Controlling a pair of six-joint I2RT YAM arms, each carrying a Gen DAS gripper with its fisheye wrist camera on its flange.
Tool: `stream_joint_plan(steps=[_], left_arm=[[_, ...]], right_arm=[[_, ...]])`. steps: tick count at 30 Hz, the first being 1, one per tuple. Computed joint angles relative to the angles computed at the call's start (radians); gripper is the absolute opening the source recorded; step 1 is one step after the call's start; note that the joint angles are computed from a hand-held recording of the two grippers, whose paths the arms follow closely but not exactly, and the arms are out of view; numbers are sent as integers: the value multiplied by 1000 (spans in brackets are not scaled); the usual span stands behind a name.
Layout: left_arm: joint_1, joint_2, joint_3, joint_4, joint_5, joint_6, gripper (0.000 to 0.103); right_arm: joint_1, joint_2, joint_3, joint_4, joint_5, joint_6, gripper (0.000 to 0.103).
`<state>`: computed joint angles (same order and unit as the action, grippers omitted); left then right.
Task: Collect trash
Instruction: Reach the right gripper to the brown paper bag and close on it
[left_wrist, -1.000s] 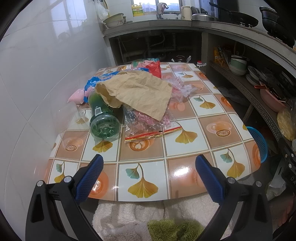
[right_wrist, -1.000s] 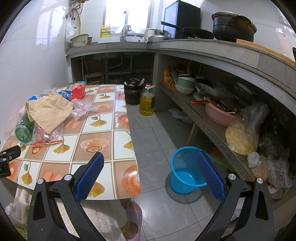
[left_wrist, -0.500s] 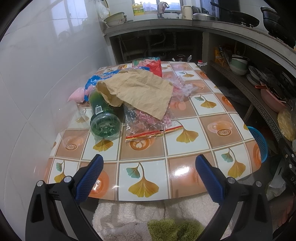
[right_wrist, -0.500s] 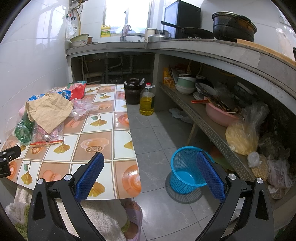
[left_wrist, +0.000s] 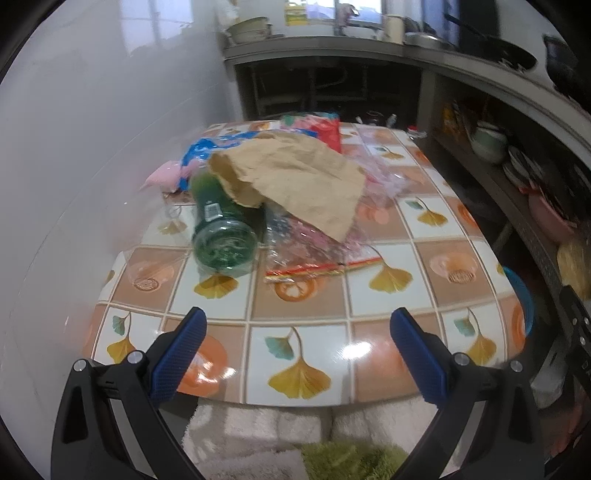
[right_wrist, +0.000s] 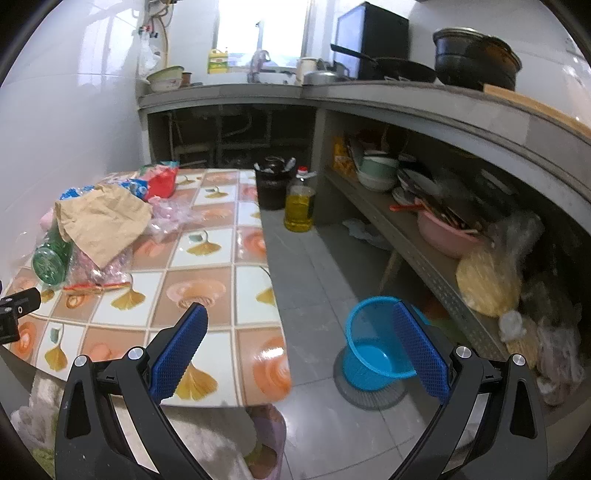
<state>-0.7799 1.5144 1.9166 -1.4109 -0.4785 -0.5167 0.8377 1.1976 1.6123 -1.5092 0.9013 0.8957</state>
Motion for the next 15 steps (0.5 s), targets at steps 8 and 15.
stream_joint_plan(steps=[8,15], left_arm=[[223,-36,-8,90,87,155,97],[489,-66,-68,209,272,261,97]], right_arm=[[-128,122,115,370,-226,-376,95],[-250,423,406,493,-712,-438,95]])
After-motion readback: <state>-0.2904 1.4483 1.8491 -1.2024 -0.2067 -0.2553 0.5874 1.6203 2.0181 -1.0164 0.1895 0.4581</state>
